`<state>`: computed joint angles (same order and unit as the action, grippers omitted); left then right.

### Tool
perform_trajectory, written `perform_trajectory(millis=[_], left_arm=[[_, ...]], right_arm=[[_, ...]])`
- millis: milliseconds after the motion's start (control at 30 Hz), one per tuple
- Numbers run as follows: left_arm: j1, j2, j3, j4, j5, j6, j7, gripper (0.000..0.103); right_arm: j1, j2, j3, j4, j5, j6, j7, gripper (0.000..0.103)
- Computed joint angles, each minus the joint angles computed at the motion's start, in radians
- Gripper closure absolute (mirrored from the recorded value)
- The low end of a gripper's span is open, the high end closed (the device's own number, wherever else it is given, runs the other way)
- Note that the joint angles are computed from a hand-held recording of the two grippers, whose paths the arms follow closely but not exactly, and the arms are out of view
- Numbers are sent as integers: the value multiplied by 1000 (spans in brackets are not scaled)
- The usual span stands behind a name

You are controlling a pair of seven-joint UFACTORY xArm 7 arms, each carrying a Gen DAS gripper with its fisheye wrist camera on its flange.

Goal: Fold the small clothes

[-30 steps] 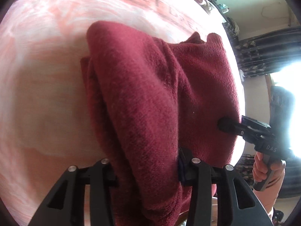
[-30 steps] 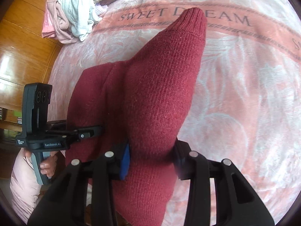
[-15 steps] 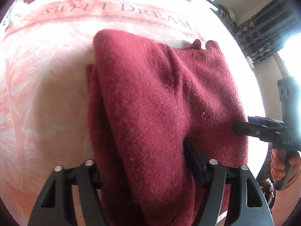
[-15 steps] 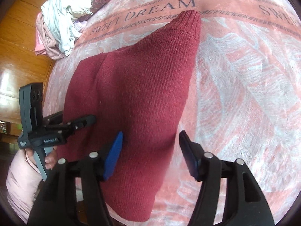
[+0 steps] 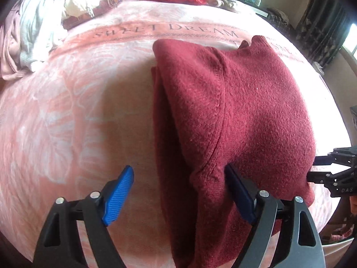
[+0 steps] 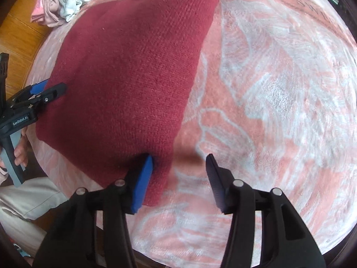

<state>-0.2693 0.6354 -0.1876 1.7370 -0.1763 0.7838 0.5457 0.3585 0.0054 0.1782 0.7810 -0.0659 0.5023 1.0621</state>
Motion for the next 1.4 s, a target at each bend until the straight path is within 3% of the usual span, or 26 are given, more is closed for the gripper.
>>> perform_trajectory(millis=[67, 133, 200, 333, 467, 600, 733, 933, 1400], left_arm=[[-9, -15, 4, -2, 9, -3, -11, 20], [-27, -62, 28, -38, 34, -15, -61, 20], [-31, -93, 28, -60, 25, -7, -118, 20], [-23, -220, 29, -183, 36, 13, -157, 18], [-12, -356, 14, -360, 47, -104, -73, 15], [-15, -428, 23, -445, 68, -162, -57, 11], [-31, -451, 44, -490, 138, -247, -123, 11], [-29, -460, 53, -502, 178, -287, -205, 11], [-31, -439, 37, -491, 169, -257, -183, 11]], right_arm=[[8, -39, 11, 30, -125, 102, 140, 58], [17, -66, 40, 91, -246, 267, 305, 43], [32, -90, 66, 126, -303, 349, 417, 43], [75, -71, 115, 233, -387, 475, 554, 33], [142, 15, 126, 345, -448, 593, 644, 30], [181, 20, 108, 330, -448, 582, 707, 30], [194, 20, 96, 317, -454, 578, 747, 30], [213, 58, 85, 361, -504, 620, 737, 30], [209, 68, 65, 343, -471, 577, 725, 25]])
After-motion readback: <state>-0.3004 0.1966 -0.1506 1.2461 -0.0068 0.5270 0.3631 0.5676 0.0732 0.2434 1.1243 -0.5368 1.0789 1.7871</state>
